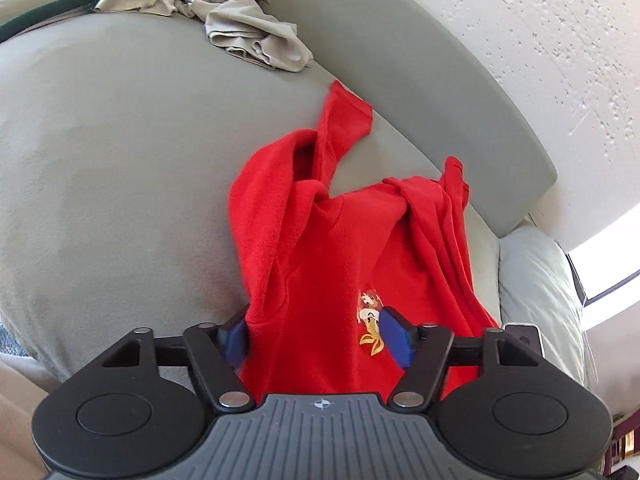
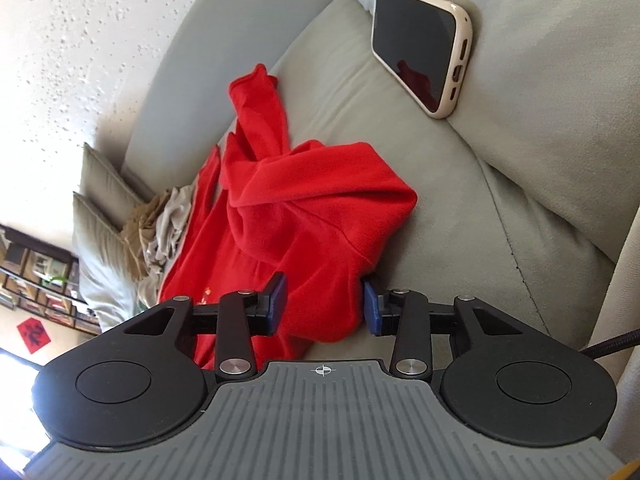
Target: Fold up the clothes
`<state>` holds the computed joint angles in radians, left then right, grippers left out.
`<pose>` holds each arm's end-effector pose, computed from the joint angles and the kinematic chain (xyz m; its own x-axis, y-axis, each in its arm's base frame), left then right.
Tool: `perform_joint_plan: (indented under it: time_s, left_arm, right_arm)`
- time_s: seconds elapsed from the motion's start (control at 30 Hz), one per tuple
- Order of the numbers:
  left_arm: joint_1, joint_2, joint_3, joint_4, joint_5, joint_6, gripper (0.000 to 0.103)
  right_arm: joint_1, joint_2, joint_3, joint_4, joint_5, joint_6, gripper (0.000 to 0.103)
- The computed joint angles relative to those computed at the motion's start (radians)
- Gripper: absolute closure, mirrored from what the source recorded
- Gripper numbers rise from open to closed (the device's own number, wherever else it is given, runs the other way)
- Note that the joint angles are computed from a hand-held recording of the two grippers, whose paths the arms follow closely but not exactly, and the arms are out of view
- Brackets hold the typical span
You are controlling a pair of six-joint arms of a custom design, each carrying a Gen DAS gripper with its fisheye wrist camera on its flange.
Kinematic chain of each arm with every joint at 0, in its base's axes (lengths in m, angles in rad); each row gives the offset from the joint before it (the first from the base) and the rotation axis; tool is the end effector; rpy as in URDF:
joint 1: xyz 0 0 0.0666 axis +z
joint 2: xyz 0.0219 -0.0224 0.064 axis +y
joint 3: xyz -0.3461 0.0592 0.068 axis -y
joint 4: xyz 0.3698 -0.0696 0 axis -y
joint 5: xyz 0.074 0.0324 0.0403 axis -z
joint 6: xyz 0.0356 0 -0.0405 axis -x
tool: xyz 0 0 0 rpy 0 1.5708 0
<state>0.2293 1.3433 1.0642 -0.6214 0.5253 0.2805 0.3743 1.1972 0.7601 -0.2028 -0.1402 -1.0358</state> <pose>0.4234 0.0801 0.2990 -0.7628 -0.4240 -0.4881 -0.1087 0.8283 -0.5496 0.3534 0.1437 0.2557 -0.6846 0.6463 -0.3372 0.2403 0.6368 0.7326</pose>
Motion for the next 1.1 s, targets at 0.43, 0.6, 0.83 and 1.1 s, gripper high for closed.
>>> perform_joint_plan:
  time_s: [0.43,0.6,0.83,1.1]
  left_arm:
    - [0.061,-0.103,0.196,-0.016,0.080,0.153,0.100]
    - [0.075,-0.191,0.314,0.197,0.106,0.329,0.100]
    - [0.112,-0.321,0.351,0.388,0.090,0.493,0.100]
    - [0.038,-0.274,0.443,0.274,0.040,0.320,0.099]
  right_arm:
    - [-0.022,0.010,0.237,-0.223,-0.035,0.080,0.099]
    - [-0.026,-0.058,0.463,-0.176,0.014,0.178,0.099]
    - [0.042,-0.205,0.638,-0.141,0.168,0.323,0.099]
    - [0.076,-0.262,0.666,-0.112,0.240,0.393,0.099]
